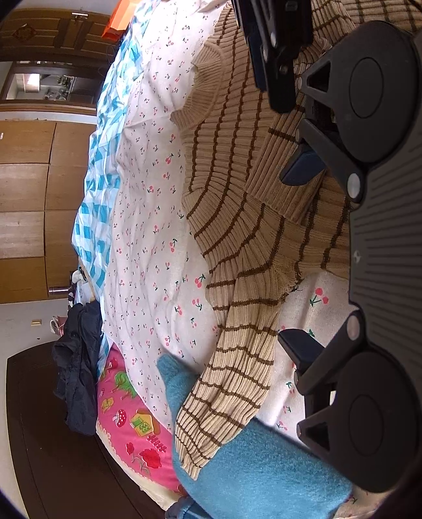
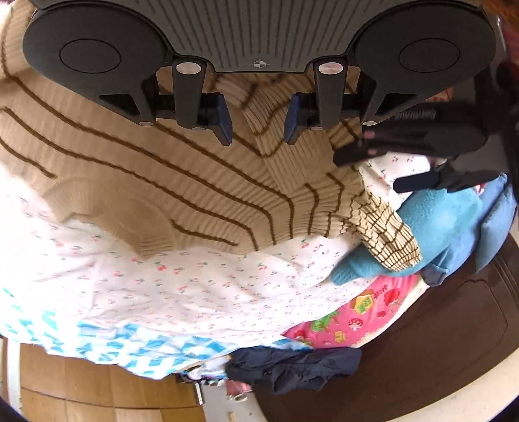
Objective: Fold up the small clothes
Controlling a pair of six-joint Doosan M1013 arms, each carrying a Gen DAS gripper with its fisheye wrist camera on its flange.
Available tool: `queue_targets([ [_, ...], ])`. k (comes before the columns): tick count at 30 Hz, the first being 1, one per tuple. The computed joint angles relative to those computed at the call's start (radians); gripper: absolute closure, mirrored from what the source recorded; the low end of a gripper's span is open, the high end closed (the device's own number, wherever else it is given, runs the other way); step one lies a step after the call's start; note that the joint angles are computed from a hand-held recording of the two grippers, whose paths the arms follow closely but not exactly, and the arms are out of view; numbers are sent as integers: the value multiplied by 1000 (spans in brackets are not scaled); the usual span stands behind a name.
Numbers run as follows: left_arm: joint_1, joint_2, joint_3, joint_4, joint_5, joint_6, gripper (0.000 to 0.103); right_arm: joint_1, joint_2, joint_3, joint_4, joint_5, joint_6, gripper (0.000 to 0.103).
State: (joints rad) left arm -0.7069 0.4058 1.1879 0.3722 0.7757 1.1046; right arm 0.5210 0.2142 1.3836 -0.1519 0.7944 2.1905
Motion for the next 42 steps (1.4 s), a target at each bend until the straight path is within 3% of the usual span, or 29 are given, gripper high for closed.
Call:
queue_targets([
  [4,-1,-14,22,25,-27,-30,4,-27,59,-52,131,24,-96,70],
  [7,7,-15,24,-14,-37,-17,4,-34,91,-93,188,78,-149,97],
  [14,12,-6,17,-31,-36,-15,4,-26,112,-143,30,69,-74,97],
  [19,13,6,3,-50,-14,9,4,-33,148,-180,31,139,-97,90],
  [24,7,3,4,-17,-19,-10,4,-29,65,-89,-70,15,73,88],
  [26,6,5,-5,-37,-28,21,4,-17,19,-45,-159,14,146,87],
  [33,-22,78,-104,23,-46,75,4,31,-118,122,-297,146,349,87],
  [36,-42,143,-175,111,67,93,4,47,-125,155,-376,301,469,88],
  [38,-42,158,-185,111,111,110,3,51,-126,174,-417,394,545,97],
  [40,-34,141,-155,95,83,85,3,35,-165,225,-396,326,624,100],
  [42,-32,142,-164,96,112,65,3,31,-168,226,-396,326,633,102],
])
